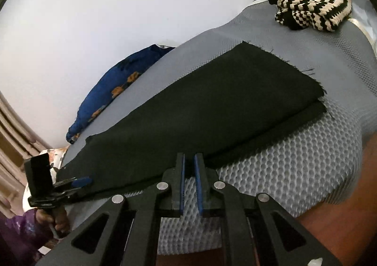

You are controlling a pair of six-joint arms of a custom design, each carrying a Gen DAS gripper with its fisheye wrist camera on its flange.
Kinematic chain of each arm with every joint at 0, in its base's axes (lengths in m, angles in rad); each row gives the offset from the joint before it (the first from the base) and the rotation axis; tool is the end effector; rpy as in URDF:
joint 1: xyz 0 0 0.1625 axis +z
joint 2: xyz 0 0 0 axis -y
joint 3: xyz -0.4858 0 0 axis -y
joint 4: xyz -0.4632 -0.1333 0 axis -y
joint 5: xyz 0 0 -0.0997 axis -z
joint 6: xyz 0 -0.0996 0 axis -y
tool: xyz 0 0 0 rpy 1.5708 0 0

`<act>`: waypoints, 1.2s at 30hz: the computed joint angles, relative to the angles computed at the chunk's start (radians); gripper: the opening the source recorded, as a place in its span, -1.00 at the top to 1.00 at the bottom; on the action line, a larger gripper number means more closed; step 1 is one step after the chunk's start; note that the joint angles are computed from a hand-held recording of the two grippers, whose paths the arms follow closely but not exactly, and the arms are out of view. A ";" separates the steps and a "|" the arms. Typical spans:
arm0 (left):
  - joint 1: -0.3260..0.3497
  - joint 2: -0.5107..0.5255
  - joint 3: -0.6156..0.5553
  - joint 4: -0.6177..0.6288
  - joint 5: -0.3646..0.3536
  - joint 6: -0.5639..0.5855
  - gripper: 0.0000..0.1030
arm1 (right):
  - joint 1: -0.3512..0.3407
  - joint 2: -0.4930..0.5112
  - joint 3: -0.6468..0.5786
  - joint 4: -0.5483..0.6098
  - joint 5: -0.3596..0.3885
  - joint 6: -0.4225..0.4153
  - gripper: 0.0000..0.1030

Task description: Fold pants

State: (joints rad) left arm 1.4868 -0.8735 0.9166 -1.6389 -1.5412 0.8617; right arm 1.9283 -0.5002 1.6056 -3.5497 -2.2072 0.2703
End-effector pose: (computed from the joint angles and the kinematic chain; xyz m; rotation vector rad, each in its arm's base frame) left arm 0.0622 -0.8852 0.4179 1.4134 2.7643 -0.0185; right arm 0.3352 -0.6856 0.0065 -0.2727 -2.4930 1.3527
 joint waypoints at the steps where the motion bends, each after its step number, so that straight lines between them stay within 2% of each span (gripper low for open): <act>1: 0.001 -0.001 0.003 -0.004 -0.003 0.000 -0.12 | -0.001 -0.001 0.000 0.015 -0.010 0.006 0.80; 3: 0.003 -0.003 0.008 -0.010 -0.011 0.000 -0.12 | -0.004 0.005 -0.008 0.011 -0.012 -0.010 0.80; 6: 0.002 -0.004 0.010 -0.010 -0.012 0.000 -0.12 | 0.006 0.014 -0.028 0.038 -0.050 -0.048 0.64; 8: 0.003 -0.004 0.009 -0.008 -0.012 -0.002 -0.12 | 0.017 0.021 -0.041 0.055 -0.081 -0.055 0.31; 10: 0.003 -0.004 0.009 -0.005 -0.013 -0.006 -0.12 | 0.026 0.027 -0.044 0.039 -0.119 -0.052 0.18; 13: 0.005 -0.003 0.007 -0.002 -0.018 -0.007 -0.12 | 0.021 0.022 -0.025 0.008 -0.122 -0.006 0.19; 16: 0.004 0.001 -0.001 0.003 -0.017 -0.008 -0.12 | 0.002 0.012 0.005 -0.060 -0.061 0.052 0.20; 19: 0.005 0.001 -0.002 0.004 -0.018 -0.009 -0.12 | -0.017 0.008 0.030 -0.145 0.012 0.137 0.12; 21: 0.005 0.003 -0.005 0.005 -0.020 -0.009 -0.12 | -0.023 0.016 0.032 -0.201 0.038 0.159 0.11; 24: 0.005 0.005 -0.007 0.007 -0.021 -0.010 -0.13 | -0.028 0.024 0.026 -0.239 0.070 0.152 0.10; 30: 0.005 0.001 0.001 0.002 -0.022 -0.006 -0.15 | -0.040 0.039 0.001 -0.235 0.139 0.162 0.10; 31: 0.005 0.000 0.002 0.001 -0.023 -0.005 -0.15 | -0.044 0.038 0.002 -0.239 0.153 0.168 0.12; 33: 0.005 -0.004 0.009 -0.004 -0.024 -0.007 -0.15 | -0.050 0.042 -0.005 -0.242 0.177 0.189 0.30; 35: 0.004 -0.010 0.020 -0.012 -0.024 -0.007 -0.15 | -0.059 0.041 -0.009 -0.205 0.189 0.235 0.86; 36: 0.004 -0.011 0.022 -0.014 -0.022 -0.006 -0.15 | -0.061 0.038 -0.010 -0.173 0.181 0.262 0.92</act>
